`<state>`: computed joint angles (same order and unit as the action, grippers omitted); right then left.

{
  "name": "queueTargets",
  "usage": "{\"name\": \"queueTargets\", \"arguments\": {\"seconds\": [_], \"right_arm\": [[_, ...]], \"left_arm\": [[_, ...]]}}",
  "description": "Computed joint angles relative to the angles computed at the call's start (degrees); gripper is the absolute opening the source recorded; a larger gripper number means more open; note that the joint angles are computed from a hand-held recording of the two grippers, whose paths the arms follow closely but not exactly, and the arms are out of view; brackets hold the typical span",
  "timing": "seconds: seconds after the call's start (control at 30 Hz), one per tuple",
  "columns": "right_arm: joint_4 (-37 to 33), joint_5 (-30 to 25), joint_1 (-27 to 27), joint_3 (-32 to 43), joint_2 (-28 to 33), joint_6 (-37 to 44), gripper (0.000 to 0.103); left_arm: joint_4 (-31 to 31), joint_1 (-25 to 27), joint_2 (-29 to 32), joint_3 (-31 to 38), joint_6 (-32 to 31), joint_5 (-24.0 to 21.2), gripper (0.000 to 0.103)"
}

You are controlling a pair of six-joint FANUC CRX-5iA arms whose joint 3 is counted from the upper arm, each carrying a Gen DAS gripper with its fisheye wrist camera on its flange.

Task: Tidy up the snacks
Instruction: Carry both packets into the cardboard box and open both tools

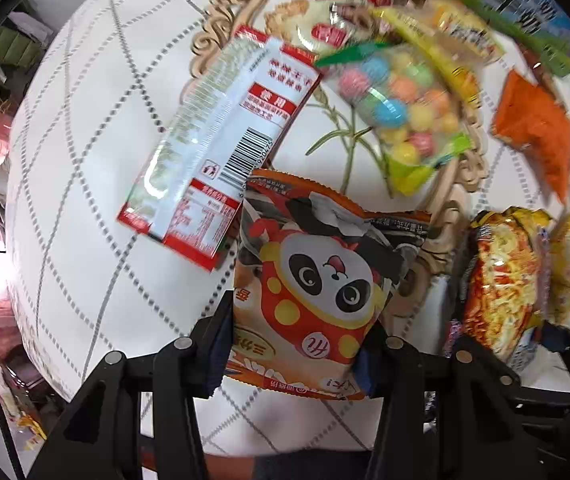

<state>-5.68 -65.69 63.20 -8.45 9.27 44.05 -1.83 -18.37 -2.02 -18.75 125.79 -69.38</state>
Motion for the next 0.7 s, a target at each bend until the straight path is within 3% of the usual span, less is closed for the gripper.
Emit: {"name": "queueTargets", "arguments": {"seconds": [0.2,0.33,0.43,0.53,0.7], "right_arm": [[-4.2,-1.7,-1.5,3.2,-4.5,3.4,0.087],[-5.2,-2.2,-4.0,7.8,-6.8,7.2,0.087],[-5.4,-3.5,-7.2,13.2,-6.8,10.2,0.087],[-6.1,-5.3,-11.4,21.0,-4.3,14.0,0.087],[-2.6,-7.8,-16.8,36.1,5.1,20.0,0.088]], "left_arm": [[1.1,0.4,-6.3,0.3,3.0,-0.9,0.047],[1.5,0.6,-7.2,5.7,4.2,-1.1,0.047],[0.7,1.2,-4.2,13.9,3.2,-1.5,0.047],[3.3,5.8,-0.7,20.8,-2.1,-1.6,0.047],[3.0,8.8,12.0,37.3,-5.7,-4.1,0.047]]}}
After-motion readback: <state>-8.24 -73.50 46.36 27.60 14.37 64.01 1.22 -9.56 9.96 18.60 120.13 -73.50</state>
